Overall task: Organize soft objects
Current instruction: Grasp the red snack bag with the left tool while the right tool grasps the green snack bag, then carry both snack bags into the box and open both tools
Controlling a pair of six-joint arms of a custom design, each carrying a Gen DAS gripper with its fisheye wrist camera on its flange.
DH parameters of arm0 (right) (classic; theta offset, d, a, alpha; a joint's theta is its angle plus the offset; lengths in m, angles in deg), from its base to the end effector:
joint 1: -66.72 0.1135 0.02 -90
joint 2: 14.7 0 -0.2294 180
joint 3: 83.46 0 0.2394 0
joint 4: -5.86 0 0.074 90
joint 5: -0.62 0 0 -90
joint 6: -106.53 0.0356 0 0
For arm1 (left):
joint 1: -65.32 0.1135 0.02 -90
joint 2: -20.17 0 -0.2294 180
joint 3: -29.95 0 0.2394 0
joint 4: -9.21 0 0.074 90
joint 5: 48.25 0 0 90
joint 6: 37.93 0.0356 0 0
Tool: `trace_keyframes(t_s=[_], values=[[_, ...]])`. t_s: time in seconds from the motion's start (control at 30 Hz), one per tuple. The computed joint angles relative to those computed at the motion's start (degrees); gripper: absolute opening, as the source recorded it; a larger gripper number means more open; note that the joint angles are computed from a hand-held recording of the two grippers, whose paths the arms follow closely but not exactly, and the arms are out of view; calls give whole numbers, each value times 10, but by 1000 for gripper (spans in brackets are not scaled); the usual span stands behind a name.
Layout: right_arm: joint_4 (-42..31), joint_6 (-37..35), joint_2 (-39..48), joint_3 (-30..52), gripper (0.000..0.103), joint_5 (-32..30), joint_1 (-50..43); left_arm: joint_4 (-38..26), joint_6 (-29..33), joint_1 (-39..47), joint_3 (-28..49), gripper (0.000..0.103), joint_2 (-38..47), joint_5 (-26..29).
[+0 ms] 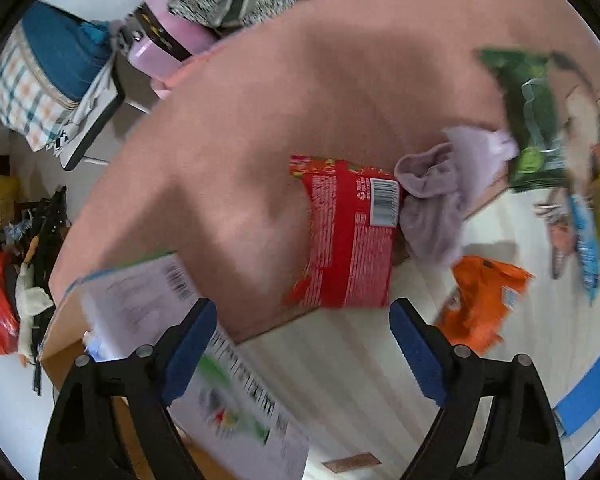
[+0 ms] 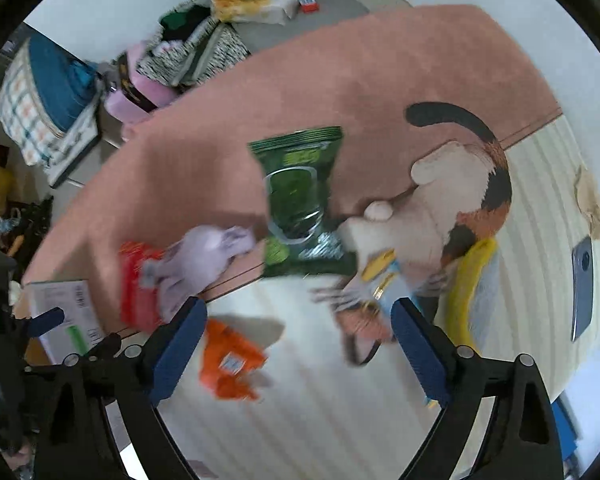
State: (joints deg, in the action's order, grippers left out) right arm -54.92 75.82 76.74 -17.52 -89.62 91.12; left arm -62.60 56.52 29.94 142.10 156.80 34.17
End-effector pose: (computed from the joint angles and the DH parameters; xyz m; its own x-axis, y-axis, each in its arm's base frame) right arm 0.2267 0.1030 0.1304 -0.8195 0.5723 -0.0295 0.5702 0.8194 0.0579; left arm 0.3229 -0.2235 0.0632 -0.7625 0.6358 0.1194 0.6468 0.7528 0.1222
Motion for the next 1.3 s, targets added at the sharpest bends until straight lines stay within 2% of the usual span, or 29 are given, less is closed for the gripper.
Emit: trace_keyframes(t_s=[0.13,0.23,0.4,0.47,0.5,0.57,0.6,0.63,0.67,0.73,0.8,0.83,0.97,1.1,1.13,1.2,1.3], values=[[40,-65,86,15,94,-20,-57,-32,-11,-13,96,88,107,-3],[64,-99,150,36,94,-41,-89,-73,-22,-11,177,88,167,15],[87,-132,254,88,94,-57,-124,-101,-28,-12,243,88,216,14],[93,-137,285,106,93,-62,-131,-100,-35,-5,251,84,224,20],[93,-140,301,118,90,-63,-133,-102,-36,1,253,81,227,35],[94,-142,326,136,86,-68,-135,-108,-38,10,255,56,228,69],[95,-142,336,144,81,-72,-135,-109,-39,12,251,49,224,78],[96,-141,346,151,68,-77,-135,-106,-43,12,241,47,217,69],[95,-141,355,157,65,-81,-135,-98,-43,12,228,45,208,62],[75,-137,367,176,46,-62,-124,-88,-45,15,201,44,190,67],[71,-127,362,177,40,-61,-118,-72,-46,23,163,44,165,68],[74,-122,353,171,39,-64,-117,-79,-40,29,154,44,154,68],[72,-102,294,135,38,-55,-101,-37,-43,52,43,44,58,85],[54,-69,189,96,38,-48,-55,-11,-35,86,-56,44,-63,122],[44,-60,171,100,38,-46,-40,1,-44,97,-93,44,-110,119],[22,-36,127,108,38,-41,0,-18,-29,124,-111,44,-179,134],[-21,8,95,168,38,-33,82,-27,9,182,-194,44,-306,159]])
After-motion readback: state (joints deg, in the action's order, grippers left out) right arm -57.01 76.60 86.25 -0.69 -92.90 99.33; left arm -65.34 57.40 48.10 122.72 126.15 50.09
